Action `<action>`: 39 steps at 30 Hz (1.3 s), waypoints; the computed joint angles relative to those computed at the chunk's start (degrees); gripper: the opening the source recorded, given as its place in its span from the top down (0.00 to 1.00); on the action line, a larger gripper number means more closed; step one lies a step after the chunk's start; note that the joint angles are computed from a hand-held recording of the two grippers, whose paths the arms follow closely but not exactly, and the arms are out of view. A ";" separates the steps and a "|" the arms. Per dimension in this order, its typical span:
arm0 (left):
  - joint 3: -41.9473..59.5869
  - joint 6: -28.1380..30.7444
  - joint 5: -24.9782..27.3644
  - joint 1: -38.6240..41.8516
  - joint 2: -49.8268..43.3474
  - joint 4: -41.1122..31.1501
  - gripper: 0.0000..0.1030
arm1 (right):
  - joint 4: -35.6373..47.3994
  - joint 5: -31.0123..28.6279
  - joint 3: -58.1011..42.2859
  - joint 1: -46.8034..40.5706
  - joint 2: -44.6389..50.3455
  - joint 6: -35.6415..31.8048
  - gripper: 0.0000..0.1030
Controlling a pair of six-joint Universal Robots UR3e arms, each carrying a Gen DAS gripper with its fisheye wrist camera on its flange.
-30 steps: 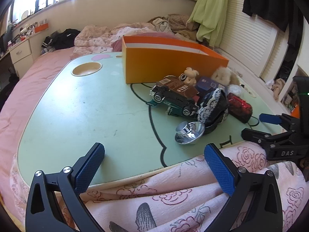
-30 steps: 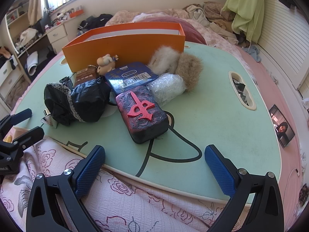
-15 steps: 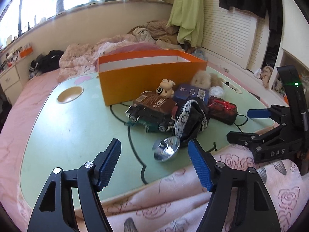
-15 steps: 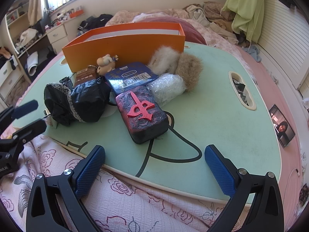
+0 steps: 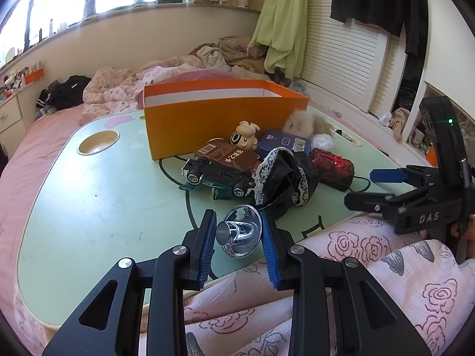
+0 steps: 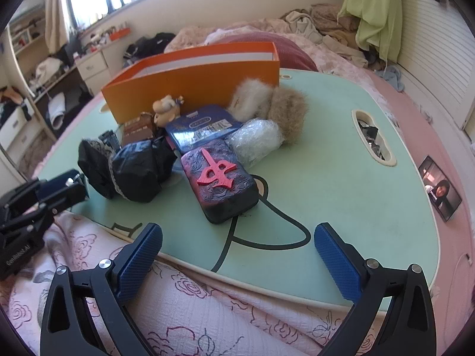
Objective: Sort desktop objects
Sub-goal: 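Grasp the silver mirror on the table with the left gripper, then lower the mirror into the box with the left gripper while the right drops the red-symbol block in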
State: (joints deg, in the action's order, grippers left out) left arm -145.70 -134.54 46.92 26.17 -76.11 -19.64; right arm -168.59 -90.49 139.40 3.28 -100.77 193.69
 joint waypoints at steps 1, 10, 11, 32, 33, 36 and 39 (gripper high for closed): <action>-0.70 0.08 -0.20 0.32 0.54 0.62 0.69 | -0.72 1.55 0.86 -1.26 -0.96 -0.01 0.04; -3.68 4.14 -4.51 3.76 5.02 -2.13 0.69 | -2.15 -7.68 -7.98 5.54 7.14 -2.32 0.21; -3.60 4.28 -4.84 4.01 5.07 -2.62 0.69 | -2.61 -8.11 -8.74 5.72 8.21 -3.03 0.21; 9.27 -8.83 -3.89 -0.95 -1.43 2.74 0.69 | 3.26 6.63 -15.66 -1.64 2.47 -6.97 0.63; 14.13 -11.93 -2.41 -3.26 -5.13 3.83 0.69 | 3.69 6.33 -18.61 -2.01 4.39 -6.78 0.63; 29.26 -19.95 3.76 -10.49 -15.93 4.35 0.69 | 7.81 8.82 -30.92 -5.03 13.09 -5.23 0.63; 46.34 -25.59 10.50 -16.94 -27.52 -0.42 0.69 | 11.55 8.27 -41.88 -5.84 21.46 -4.78 0.63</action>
State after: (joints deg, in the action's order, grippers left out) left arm -99.36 -160.13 57.42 9.23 -103.63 -20.06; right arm -157.04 -82.22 97.53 -2.56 -79.30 188.91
